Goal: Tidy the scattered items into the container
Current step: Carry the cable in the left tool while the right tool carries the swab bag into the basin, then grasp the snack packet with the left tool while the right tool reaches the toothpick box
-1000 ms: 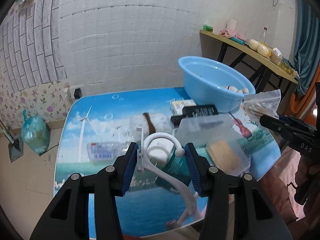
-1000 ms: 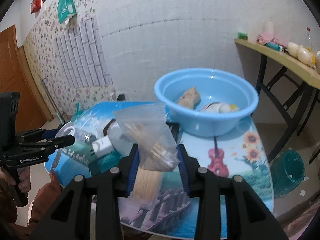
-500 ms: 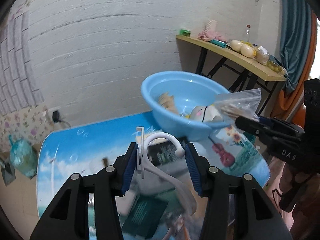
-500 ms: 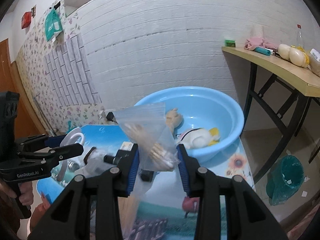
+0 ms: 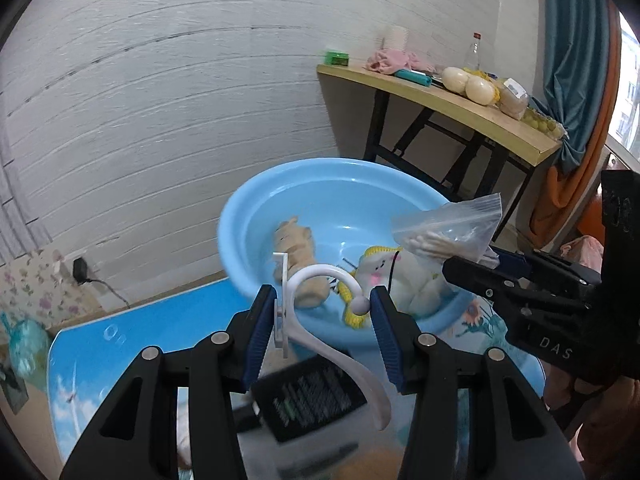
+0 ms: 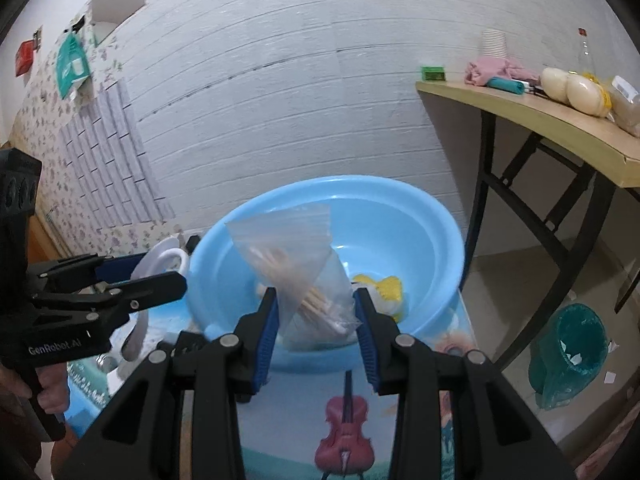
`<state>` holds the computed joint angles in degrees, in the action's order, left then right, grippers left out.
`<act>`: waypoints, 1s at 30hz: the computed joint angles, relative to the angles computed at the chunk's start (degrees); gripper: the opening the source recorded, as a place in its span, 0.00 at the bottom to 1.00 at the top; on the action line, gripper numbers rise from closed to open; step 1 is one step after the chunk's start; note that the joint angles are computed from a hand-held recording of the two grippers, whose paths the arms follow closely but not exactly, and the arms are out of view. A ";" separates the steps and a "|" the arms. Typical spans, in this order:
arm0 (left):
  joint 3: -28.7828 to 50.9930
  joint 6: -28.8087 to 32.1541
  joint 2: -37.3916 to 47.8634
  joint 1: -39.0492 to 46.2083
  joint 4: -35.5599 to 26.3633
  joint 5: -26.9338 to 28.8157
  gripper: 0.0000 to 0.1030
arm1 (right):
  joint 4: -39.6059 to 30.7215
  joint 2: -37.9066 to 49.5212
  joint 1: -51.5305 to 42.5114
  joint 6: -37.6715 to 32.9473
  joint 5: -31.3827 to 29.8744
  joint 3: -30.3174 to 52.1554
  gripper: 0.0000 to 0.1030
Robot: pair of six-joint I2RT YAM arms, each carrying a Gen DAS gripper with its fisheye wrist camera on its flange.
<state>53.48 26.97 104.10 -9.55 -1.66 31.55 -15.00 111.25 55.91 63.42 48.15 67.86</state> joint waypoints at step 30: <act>-10.35 3.53 -10.32 11.03 -1.06 1.60 0.88 | -11.34 1.66 6.09 10.99 0.82 4.71 0.54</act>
<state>43.13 30.49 93.77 1.49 -2.72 33.15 -26.34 112.91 62.01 74.40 48.97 72.57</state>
